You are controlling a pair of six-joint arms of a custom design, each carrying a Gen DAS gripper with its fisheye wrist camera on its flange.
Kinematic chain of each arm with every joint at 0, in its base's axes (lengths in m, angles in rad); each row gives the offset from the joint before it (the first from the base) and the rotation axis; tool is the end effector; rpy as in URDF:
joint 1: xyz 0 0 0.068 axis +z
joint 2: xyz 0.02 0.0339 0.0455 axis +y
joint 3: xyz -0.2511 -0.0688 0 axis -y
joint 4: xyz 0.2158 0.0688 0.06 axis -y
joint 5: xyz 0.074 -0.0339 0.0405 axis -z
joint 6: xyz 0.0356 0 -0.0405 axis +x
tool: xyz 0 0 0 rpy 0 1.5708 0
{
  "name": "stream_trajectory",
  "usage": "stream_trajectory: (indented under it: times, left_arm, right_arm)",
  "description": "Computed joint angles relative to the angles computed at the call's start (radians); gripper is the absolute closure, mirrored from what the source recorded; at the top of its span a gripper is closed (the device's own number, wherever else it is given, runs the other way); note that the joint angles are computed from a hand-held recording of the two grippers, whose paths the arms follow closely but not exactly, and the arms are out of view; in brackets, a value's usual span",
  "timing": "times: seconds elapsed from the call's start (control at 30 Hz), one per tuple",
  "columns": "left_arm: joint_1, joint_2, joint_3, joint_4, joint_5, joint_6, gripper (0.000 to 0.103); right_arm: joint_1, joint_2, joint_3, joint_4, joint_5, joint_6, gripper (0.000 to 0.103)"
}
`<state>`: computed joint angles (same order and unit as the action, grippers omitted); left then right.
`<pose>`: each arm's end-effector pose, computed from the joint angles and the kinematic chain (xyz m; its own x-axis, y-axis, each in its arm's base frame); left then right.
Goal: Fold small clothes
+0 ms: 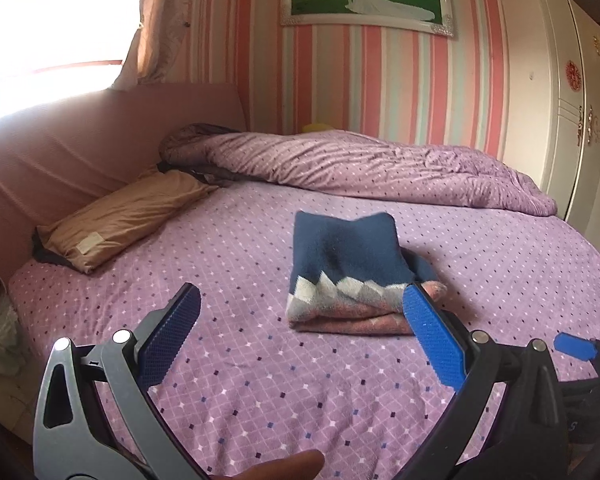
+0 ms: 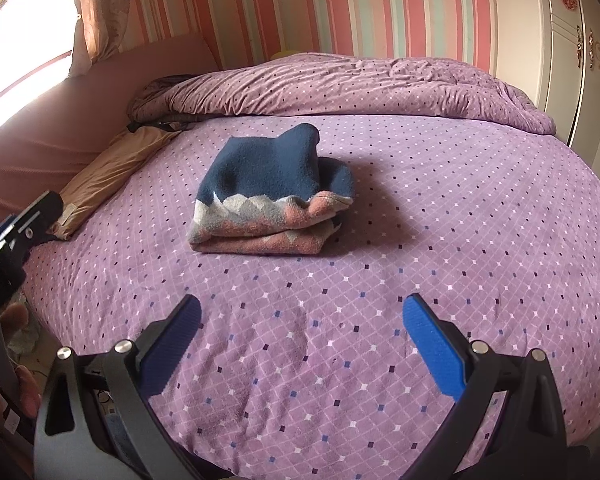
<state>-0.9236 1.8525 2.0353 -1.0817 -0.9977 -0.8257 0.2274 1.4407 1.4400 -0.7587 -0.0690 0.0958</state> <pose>0.2344 -0.2605 0.3799 -0.4061 -0.1236 -0.9054 -0.2674 0.9635 -0.0117 0.2749 0.0661 0.3469 -0.6939 -0.0626 -0.7174 -0.2082 0.9711 0.1166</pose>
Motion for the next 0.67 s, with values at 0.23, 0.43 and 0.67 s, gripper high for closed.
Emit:
stream_trajectory:
  times: [0.23,0.43,0.67]
  left_arm:
    - [0.005,-0.042,-0.058,0.069,0.021,0.017,0.003]
    - [0.017,-0.031,-0.042,0.05,0.069,0.006,0.003]
    - [0.024,-0.018,-0.034,0.032,0.095,0.005,0.003]
  right_arm:
    - [0.003,0.004,-0.005,0.003,0.0,0.003,0.002]
    - [-0.002,0.001,-0.014,0.006,-0.006,0.003,0.002]
    - [-0.006,0.001,-0.028,0.018,-0.015,0.006,0.002]
